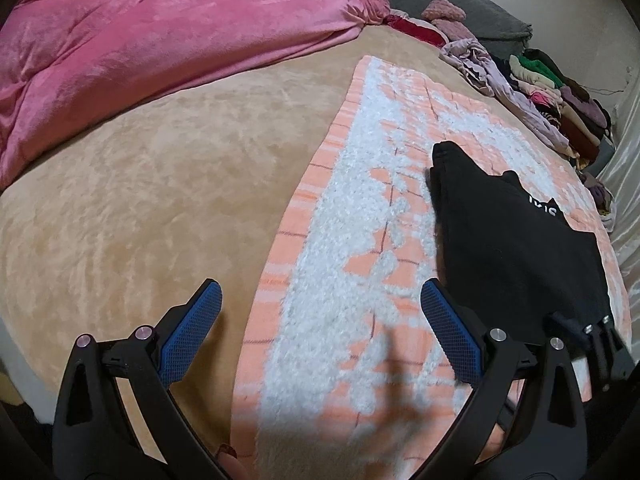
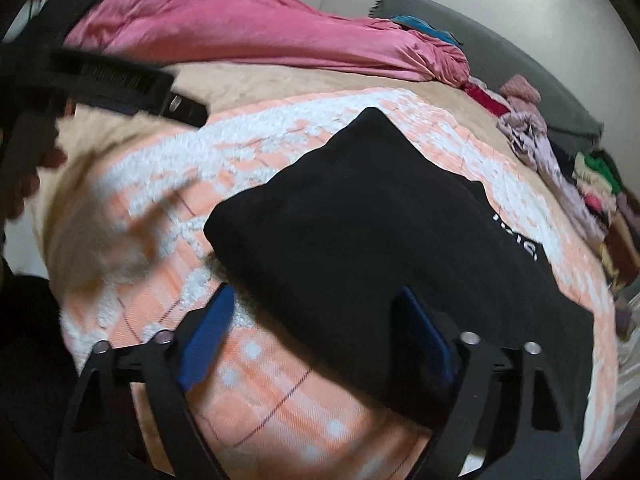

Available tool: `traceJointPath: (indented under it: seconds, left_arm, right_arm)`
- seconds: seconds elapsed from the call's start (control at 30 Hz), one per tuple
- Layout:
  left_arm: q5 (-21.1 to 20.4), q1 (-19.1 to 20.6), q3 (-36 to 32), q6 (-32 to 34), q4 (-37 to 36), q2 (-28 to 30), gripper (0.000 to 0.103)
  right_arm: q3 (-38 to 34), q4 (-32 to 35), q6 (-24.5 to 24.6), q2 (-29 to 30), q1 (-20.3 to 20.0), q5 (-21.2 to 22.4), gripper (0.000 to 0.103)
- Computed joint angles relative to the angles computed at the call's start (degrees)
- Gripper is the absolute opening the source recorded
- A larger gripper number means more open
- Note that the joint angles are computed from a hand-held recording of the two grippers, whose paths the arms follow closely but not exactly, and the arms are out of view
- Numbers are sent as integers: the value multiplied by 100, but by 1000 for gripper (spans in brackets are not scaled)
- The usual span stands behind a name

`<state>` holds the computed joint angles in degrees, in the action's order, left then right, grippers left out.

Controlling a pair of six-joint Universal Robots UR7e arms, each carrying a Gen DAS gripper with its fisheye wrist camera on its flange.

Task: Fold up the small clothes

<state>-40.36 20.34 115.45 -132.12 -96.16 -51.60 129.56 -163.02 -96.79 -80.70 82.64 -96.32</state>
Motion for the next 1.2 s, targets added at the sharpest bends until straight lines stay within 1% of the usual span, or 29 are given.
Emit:
traceJointPath:
  seconds: [0.07, 0.23, 0.27, 0.3, 0.37, 0.4, 0.47, 0.5, 0.53, 0.57, 0.6, 0.7, 0.73, 0.8, 0.87, 0.93, 1.0, 1.03, 1.2]
  left_arm:
    - [56, 59, -23, 124, -61, -26, 93]
    - [255, 226, -96, 568, -341, -61, 93]
    - [285, 257, -103, 644, -402, -63, 93]
    - [305, 291, -112, 728, -470, -66, 93]
    - [366, 384, -130, 992, -686, -64, 93]
    - [379, 425, -133, 1133, -809, -60, 93]
    - [418, 503, -113, 1411, -1116, -55, 93]
    - [430, 540, -84, 1560, -1329, -56, 93]
    - [428, 572, -64, 1674, -1497, -55, 93]
    - [431, 613, -18, 1866, -1798, -54, 93]
    - [438, 639, 3, 1976, -1956, -53, 93]
    - [462, 729, 66, 2457, -2668, -25, 93]
    - [475, 769, 95, 2690, -3010, -10, 93]
    - [476, 856, 127, 3220, -3735, 41, 93]
    - [440, 953, 119, 3693, -4311, 110, 93]
    - [352, 1090, 8, 4039, -4561, 194, 93]
    - [256, 1214, -62, 4330, -4799, 263, 93]
    - [144, 1320, -88, 4562, -5080, 321, 93]
    - [-126, 1593, -148, 4806, -5489, 443, 93]
  right_arm:
    - [87, -292, -158, 87, -23, 57, 77]
    - [166, -570, -399, 171, -100, 285, 74]
    - [194, -645, -509, 179, -128, 355, 71]
    - [224, -672, -600, 178, -146, 412, 67]
    - [292, -743, -857, 162, -219, 579, 54]
    - [330, -802, -990, 158, -248, 648, 50]
    - [382, -891, -1225, 151, -325, 824, 29]
    - [387, -909, -1248, 155, -351, 881, 24]
    - [325, -810, -1161, 155, -361, 909, 18]
    - [254, -654, -1028, 132, -351, 910, 15]
    - [135, -374, -832, 95, -338, 911, 14]
    - [-388, 848, 8, -17, -283, 921, 13]
    - [-546, 1176, 215, -20, -272, 941, 13]
    - [-814, 1682, 546, 2, -261, 992, 13]
    - [-1047, 2068, 871, 61, -232, 1002, 12]
    - [-1167, 2301, 1051, 77, -217, 1039, 12]
    - [-1201, 2407, 1094, 45, -221, 1096, 12]
    - [-1204, 2438, 1104, 28, -222, 1117, 12]
    - [-1278, 2638, 1183, -1, -250, 1221, 12]
